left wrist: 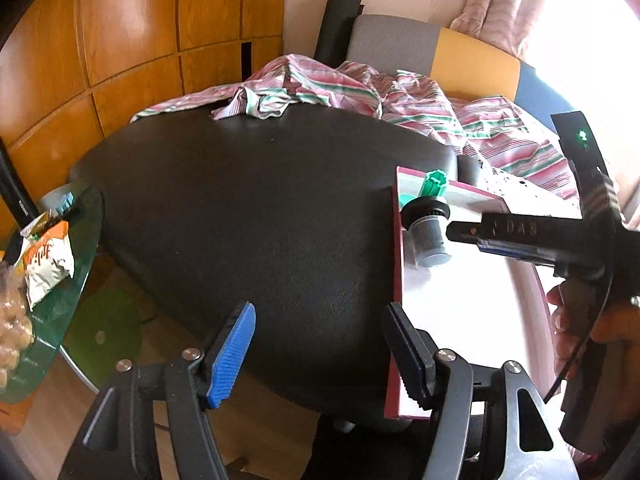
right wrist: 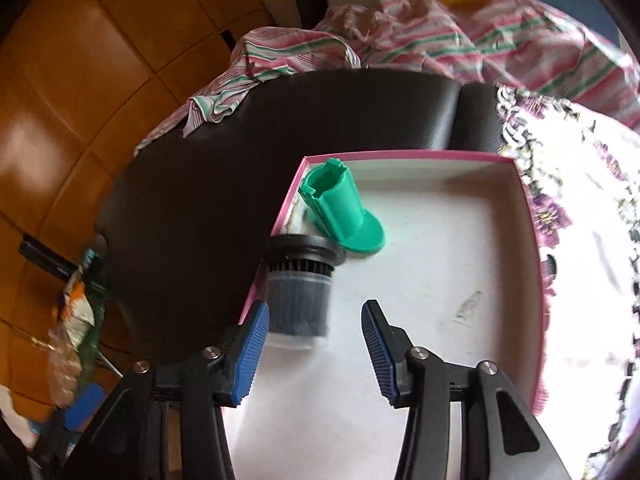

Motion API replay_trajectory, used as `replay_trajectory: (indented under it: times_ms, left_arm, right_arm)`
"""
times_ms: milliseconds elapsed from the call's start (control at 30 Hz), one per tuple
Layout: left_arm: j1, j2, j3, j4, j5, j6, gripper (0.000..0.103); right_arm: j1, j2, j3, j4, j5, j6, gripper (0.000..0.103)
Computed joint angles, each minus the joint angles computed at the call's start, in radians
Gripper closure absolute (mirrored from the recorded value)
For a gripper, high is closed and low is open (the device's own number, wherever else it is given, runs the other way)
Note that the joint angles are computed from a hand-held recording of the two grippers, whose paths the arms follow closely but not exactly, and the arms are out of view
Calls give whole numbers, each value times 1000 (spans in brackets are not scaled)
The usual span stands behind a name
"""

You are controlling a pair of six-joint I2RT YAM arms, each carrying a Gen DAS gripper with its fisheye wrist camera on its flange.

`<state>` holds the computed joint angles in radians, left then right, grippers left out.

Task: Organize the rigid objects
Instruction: 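Lift the black-and-clear cup with the right gripper and set it beside the green stand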

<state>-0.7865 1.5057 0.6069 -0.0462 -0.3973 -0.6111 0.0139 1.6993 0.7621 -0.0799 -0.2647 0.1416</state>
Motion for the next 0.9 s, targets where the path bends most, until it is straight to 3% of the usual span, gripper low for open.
replay_trajectory:
  times_ms: [500, 900]
  left_arm:
    - [-99, -34, 45, -57, -55, 23, 36]
    - [-175, 3, 107, -84, -79, 50, 36]
  right_arm:
    - [-91, -275, -193, 2, 59, -113, 53]
    - [-357, -443, -247, -72, 0, -280, 49]
